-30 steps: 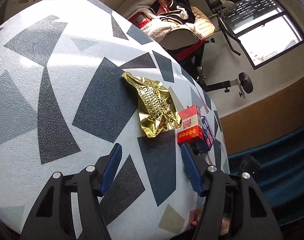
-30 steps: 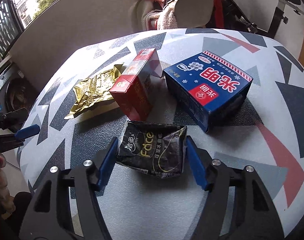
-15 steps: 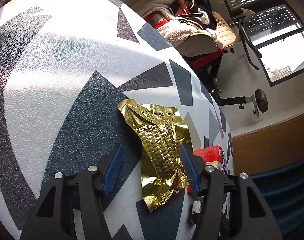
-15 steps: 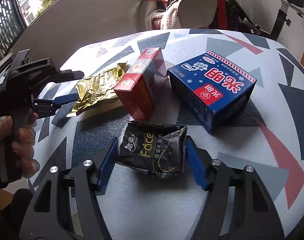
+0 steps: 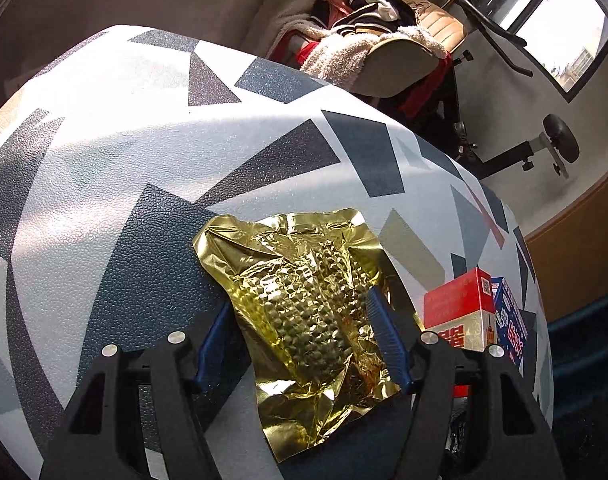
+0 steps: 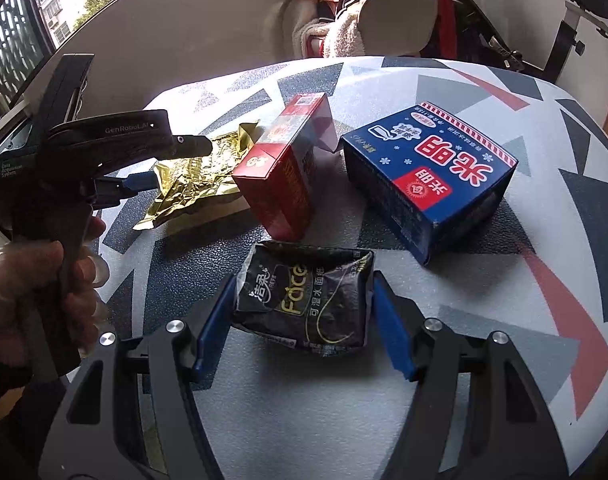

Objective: Collect trash
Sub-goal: 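Grasp the black packet with the right tool while the left tool grasps the gold foil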

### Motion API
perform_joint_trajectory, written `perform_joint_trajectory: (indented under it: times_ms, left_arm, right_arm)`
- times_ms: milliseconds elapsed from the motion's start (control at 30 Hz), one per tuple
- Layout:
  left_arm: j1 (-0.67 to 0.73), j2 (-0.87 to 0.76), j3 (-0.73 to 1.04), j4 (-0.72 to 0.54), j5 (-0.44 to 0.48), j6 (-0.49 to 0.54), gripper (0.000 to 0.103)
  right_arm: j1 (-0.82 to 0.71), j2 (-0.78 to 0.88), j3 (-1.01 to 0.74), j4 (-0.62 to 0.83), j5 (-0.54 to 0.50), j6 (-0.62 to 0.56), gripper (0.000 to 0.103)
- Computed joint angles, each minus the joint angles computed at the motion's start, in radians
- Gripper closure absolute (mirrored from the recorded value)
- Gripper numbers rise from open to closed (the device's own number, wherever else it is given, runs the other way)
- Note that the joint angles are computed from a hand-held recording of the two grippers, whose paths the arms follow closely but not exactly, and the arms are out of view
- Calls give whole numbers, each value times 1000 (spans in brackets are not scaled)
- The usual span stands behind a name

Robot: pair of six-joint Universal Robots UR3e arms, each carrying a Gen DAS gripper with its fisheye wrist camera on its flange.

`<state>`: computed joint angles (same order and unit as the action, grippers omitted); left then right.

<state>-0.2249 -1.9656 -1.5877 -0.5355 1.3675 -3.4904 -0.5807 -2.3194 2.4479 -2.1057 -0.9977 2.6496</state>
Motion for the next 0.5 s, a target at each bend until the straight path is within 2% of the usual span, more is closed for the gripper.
perform_joint_trajectory:
  times_ms: [33,67,100,300,500]
  left_arm:
    - [10,9,-19,9,-20,11,54]
    - [35,25,-60,34,-81,22,61]
    - [49,40,-91,51,-105,31,62]
    - [60,193,-239,87,-84,176,65]
    - [21,446,-375,53,18,391,65]
  right_arm:
    - [-1,-2,0,3,2,0,36]
    - [-5,-6,0,9,6,-3,36]
    - [-12,-12,1,19,11,-8,36]
    - [-28,-39,5,46,22,-20,36]
    - [-20,-68,16,31,2,-3,36]
